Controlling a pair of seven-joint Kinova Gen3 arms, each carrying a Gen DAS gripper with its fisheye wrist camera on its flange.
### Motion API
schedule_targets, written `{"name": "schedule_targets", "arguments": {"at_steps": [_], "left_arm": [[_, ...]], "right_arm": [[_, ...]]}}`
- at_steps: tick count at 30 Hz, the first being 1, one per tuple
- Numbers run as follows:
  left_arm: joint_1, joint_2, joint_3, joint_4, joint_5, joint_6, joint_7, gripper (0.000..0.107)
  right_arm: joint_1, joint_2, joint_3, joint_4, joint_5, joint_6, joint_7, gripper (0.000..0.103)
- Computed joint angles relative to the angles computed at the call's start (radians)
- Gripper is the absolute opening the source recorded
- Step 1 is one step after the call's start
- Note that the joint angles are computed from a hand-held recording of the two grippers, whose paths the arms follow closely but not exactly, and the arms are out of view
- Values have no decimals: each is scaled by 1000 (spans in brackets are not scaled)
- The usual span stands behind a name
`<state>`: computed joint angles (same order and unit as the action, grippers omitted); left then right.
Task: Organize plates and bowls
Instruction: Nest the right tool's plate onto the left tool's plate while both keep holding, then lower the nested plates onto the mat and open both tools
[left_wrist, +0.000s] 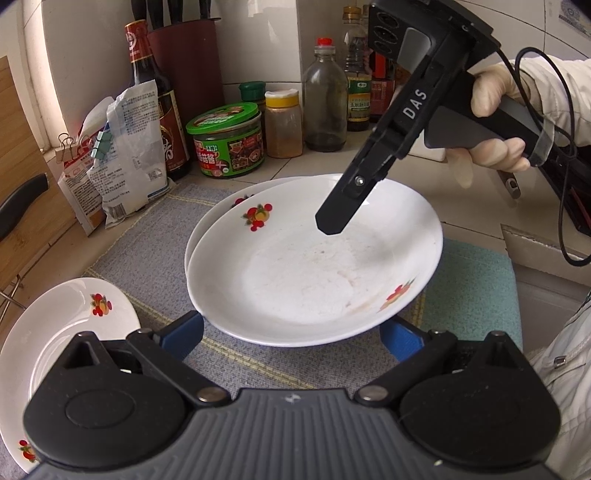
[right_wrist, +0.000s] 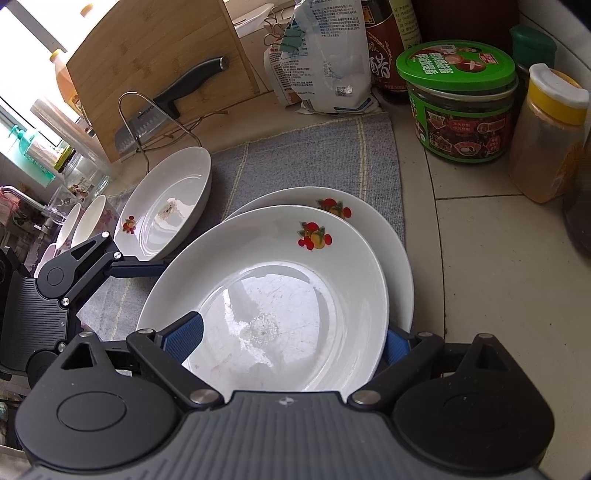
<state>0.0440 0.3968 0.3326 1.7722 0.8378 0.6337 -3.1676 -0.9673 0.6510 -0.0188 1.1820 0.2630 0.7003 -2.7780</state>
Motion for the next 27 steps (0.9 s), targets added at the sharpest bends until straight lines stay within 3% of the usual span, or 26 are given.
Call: {"name": "schedule_targets", "arguments": {"at_steps": [15, 24, 27], "left_arm": [[13, -7, -8, 0, -14, 6, 78, 101], [3, -16, -5, 11, 29, 24, 56, 101], [9, -13, -13, 9, 29, 24, 63, 101]], "right_arm": [[-17, -17, 2, 4, 23, 22, -18, 101], [-51, 5, 19, -53, 50, 100, -59, 101], [-70, 26, 25, -104, 67, 165, -78, 101]]}}
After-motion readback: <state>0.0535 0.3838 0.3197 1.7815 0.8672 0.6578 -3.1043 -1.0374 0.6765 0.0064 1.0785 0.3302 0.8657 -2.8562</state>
